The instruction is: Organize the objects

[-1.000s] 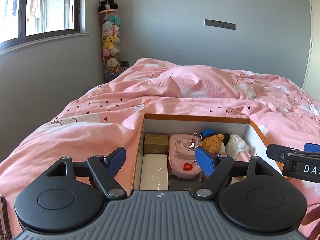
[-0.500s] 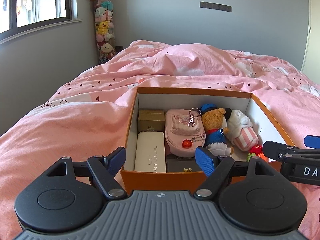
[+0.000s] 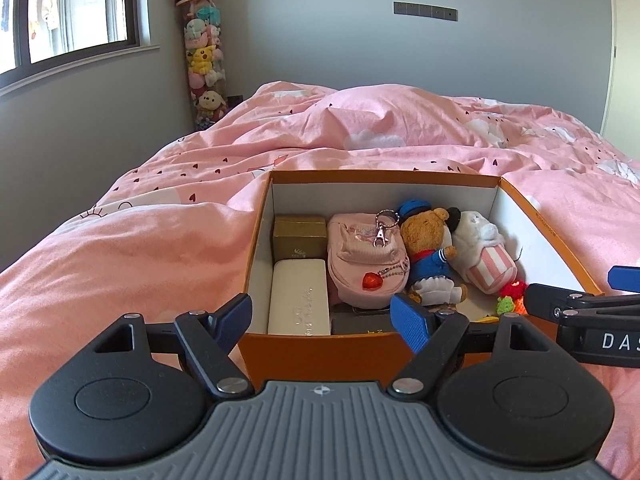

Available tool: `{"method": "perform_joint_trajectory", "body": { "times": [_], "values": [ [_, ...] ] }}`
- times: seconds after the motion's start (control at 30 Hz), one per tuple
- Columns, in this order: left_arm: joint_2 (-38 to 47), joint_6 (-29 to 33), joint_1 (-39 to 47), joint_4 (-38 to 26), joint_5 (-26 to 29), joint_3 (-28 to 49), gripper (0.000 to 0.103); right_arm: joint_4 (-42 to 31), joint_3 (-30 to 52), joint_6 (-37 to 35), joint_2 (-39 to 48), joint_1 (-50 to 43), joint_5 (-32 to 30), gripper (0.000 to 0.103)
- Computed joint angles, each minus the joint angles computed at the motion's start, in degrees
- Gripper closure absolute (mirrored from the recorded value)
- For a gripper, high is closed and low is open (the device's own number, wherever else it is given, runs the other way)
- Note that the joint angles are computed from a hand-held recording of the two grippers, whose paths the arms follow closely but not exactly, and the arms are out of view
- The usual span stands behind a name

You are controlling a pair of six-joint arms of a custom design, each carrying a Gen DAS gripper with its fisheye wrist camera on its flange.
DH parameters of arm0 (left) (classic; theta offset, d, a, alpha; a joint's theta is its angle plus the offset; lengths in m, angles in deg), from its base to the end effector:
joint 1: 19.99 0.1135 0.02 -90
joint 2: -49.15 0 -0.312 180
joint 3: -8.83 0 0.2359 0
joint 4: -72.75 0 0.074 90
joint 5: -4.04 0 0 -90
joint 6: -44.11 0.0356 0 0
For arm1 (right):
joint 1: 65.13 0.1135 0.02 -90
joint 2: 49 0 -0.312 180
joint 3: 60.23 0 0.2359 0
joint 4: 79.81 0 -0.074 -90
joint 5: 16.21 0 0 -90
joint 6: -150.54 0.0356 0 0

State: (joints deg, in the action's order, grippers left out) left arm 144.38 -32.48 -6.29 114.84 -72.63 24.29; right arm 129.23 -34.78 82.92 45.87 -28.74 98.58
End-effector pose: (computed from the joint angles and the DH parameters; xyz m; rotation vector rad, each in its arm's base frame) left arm 0.1732 0.0338 0.1256 0.1209 2.2045 0.0034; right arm 0.1782 0.1128 0.1346 -0.0462 2.2002 0.0774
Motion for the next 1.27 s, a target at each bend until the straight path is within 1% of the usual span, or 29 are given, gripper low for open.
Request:
{"method": "perform_joint_trajectory", "body": {
  "times": [0.17, 0.27, 0.4, 0.97, 1.27],
  "values": [
    [-2.98, 0.01, 0.02, -3.05, -0.05, 0.41, 0.011, 0.08, -0.48, -0.3, -0.9, 0.63, 0.22, 0.002],
    [-3.37, -0.1, 0.0, -3.47, -0.05, 0.4, 0.011, -0.13, -0.67, -0.12, -1.46, 0.62, 0.15, 0.002],
    [-5.18, -0.12, 0.16, -5.75, 0.31, 0.64, 0.011, -0.22, -0.95, 0.18, -2.08, 0.59, 0.08, 0.002],
    [-6.94, -0.08, 0.09, -7.07, 0.36, 0.49, 0.011, -1.66, -0.91, 0.42, -3.07, 2.18, 0.47, 0.002],
    [-8.6, 0.58, 1.23, -9.34, 1.41, 0.98, 0.011, -2.36, -0.68, 0.51, -2.83, 3.15, 0.74, 0.002]
  ]
}}
